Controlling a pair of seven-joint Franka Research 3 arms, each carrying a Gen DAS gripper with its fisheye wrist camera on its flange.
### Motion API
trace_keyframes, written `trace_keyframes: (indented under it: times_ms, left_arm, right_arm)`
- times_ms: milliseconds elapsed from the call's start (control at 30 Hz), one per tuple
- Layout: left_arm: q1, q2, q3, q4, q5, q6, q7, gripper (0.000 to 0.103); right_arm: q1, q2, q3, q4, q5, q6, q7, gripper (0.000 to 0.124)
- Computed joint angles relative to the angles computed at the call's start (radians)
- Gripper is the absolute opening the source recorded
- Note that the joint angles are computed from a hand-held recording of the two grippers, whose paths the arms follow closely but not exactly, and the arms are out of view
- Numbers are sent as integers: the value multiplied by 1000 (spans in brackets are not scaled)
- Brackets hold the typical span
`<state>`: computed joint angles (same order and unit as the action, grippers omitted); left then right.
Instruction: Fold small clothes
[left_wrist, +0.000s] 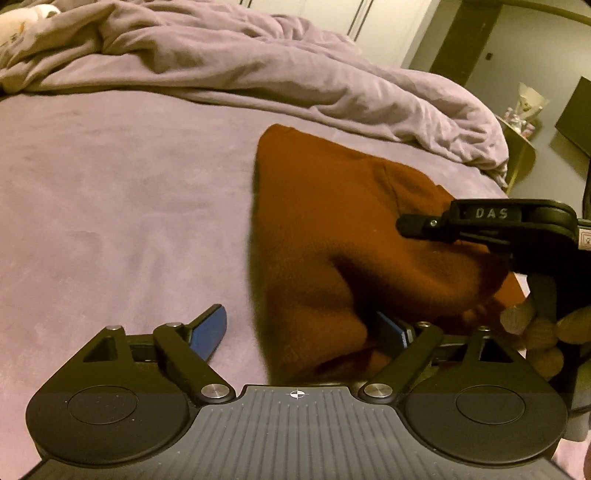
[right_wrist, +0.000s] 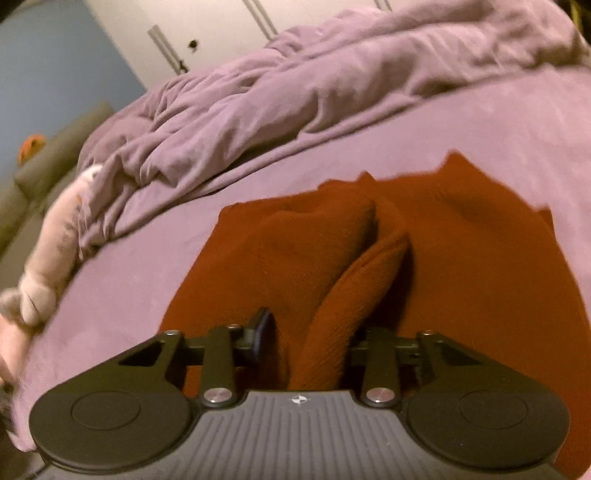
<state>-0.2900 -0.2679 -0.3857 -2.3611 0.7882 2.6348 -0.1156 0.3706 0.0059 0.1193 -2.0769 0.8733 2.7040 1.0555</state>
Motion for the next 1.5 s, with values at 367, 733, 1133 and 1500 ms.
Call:
trace_keyframes:
  times_ms: [367,733,1133,1500]
  left_arm:
    - [-41,10,3,43,-105,-68,102,94]
    - [-73,56,4,83,-88,-108,127,94]
    - [-108,174,-8,220,16,-242,119,93]
    - [-134,194,25,242,3,-260,110,94]
  right_arm:
    - [12,-110,18,-157,-510,354,78,10]
    - [-49,-138,-44,-235,-559,345,240,35]
    - [210,-350,-307,-349,172,154,-52,51]
    - [83,-301,-183,-305,229,65,-26,56]
